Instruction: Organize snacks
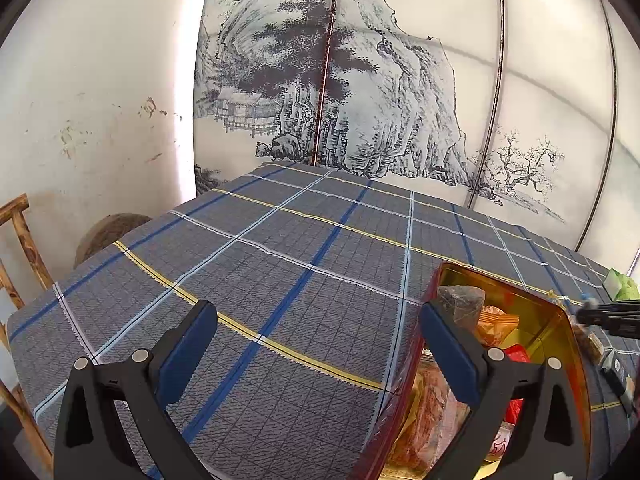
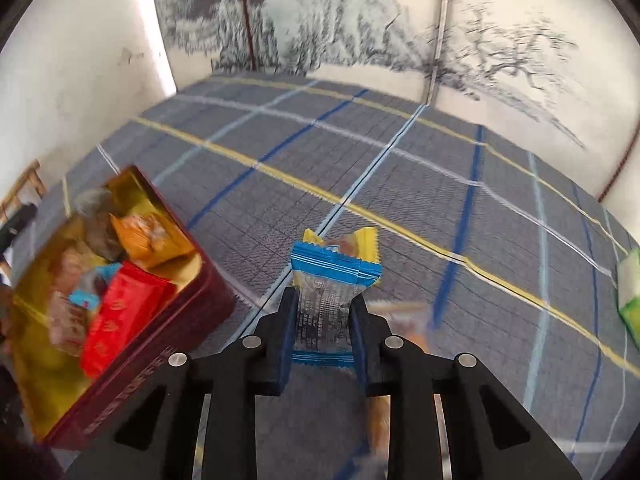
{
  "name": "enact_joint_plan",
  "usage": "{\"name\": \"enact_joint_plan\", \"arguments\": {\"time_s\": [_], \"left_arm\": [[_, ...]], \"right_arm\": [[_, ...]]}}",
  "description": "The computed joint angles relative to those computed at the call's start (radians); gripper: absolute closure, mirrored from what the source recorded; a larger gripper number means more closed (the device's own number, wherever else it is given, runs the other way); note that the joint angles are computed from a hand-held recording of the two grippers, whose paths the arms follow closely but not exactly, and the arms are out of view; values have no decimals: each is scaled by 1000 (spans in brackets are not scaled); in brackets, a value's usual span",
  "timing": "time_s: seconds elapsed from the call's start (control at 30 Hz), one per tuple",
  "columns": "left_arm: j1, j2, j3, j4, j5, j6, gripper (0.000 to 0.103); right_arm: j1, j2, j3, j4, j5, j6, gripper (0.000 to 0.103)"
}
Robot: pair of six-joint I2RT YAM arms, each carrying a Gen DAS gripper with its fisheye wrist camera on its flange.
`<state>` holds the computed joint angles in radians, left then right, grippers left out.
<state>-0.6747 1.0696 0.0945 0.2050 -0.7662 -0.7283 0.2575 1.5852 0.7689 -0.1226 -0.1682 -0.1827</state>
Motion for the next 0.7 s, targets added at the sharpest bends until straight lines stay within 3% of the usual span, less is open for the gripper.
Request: {"name": "enact_joint_plan", "arguments": {"time_s": [0.17, 0.3, 0.33, 0.5, 0.6, 0.7], "left_arm": [[1, 3, -1, 3, -2, 1, 3], [-13, 5, -3, -3, -19, 11, 3], [-35, 14, 12, -36, -43, 7, 4], [-337, -25, 209, -434, -195, -133, 5], [-366, -17, 353, -489, -32, -45, 5], [-309, 192, 559, -473, 236, 29, 5]], "right_arm": [[-229, -313, -200, -94, -38, -67, 77], [-563, -370, -274, -145, -94, -222, 77], [-636, -376, -291, -143, -89, -275, 77], [-926, -334, -307, -132, -144, -484, 77], [-1025, -266, -288, -112, -195, -540, 77], [-1086, -208, -268, -101, -258, -573, 76]]}}
